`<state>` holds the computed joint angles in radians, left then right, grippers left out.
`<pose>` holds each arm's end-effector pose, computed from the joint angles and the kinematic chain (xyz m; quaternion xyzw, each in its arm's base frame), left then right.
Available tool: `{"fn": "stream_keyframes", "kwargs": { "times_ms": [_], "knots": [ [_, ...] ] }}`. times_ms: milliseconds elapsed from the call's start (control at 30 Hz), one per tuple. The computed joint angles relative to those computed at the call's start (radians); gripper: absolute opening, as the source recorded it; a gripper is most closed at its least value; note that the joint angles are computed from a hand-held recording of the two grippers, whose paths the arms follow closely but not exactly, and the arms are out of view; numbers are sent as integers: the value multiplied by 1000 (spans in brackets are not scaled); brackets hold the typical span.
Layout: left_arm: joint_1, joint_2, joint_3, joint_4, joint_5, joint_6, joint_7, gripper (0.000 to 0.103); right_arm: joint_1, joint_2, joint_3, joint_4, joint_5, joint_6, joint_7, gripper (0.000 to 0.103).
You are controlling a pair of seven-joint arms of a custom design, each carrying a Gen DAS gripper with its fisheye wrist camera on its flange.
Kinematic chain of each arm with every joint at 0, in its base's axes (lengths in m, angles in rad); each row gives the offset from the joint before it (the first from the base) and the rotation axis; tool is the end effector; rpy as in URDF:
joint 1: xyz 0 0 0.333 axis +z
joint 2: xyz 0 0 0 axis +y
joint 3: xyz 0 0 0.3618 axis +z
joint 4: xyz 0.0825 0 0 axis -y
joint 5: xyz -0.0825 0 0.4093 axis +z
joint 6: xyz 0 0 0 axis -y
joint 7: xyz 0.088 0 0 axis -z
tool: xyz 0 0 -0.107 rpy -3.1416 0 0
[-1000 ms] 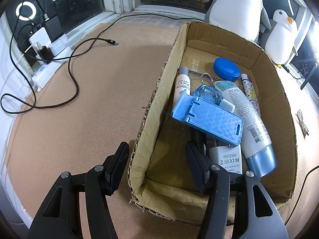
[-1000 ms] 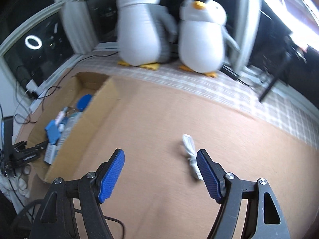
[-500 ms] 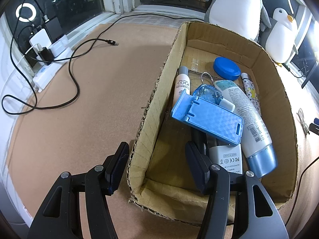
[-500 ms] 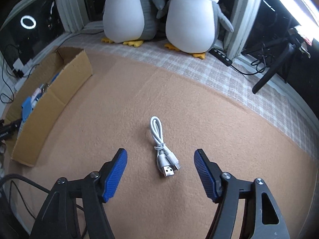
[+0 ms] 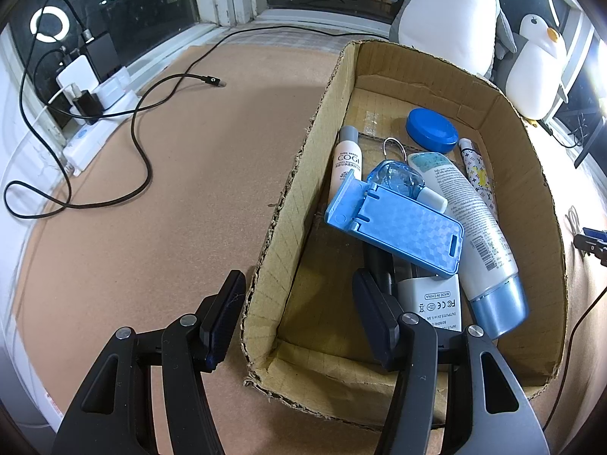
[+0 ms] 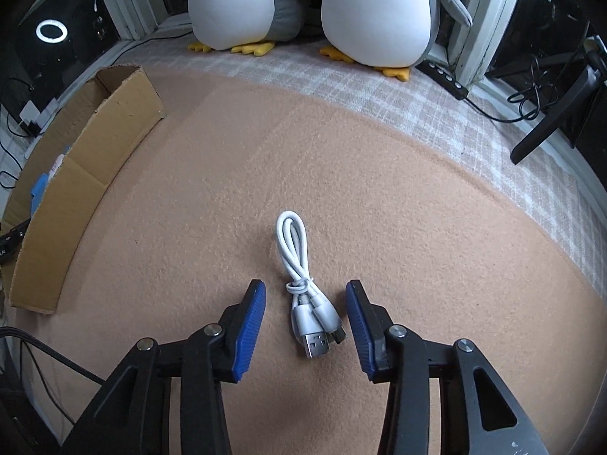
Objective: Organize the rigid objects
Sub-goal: 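Move the right gripper to the white USB cable and grasp it, then carry the white USB cable into the box and release it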
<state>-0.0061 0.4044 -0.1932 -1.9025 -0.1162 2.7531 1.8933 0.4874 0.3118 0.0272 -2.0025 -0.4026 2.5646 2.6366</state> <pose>0.6915 -0.1214 0.3650 -0.5407 0.8083 -0.1989 0.1215 0.5700 0.3280 0.3531 -0.6069 0.7751 -0.1246 0.1235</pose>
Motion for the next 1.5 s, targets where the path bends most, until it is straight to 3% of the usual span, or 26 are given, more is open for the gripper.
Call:
{"fn": "stream_keyframes", "kwargs": {
  "times_ms": [100,233,1067,1500],
  "knots": [
    [2,0,0,1,0,-1,2,58,0,2,0,1,0,-2,-1,34],
    [1,-1,0,-1,1,0,0,58,3,1,0,5,0,-16,3,21],
    [0,-1,1,-1,5,1,-3,58,29,-51,0,-16,-118,-4,201,20],
    [2,-3,-2,-3,1,0,-1,58,67,42,5,205,-143,21,126,20]
  ]
}}
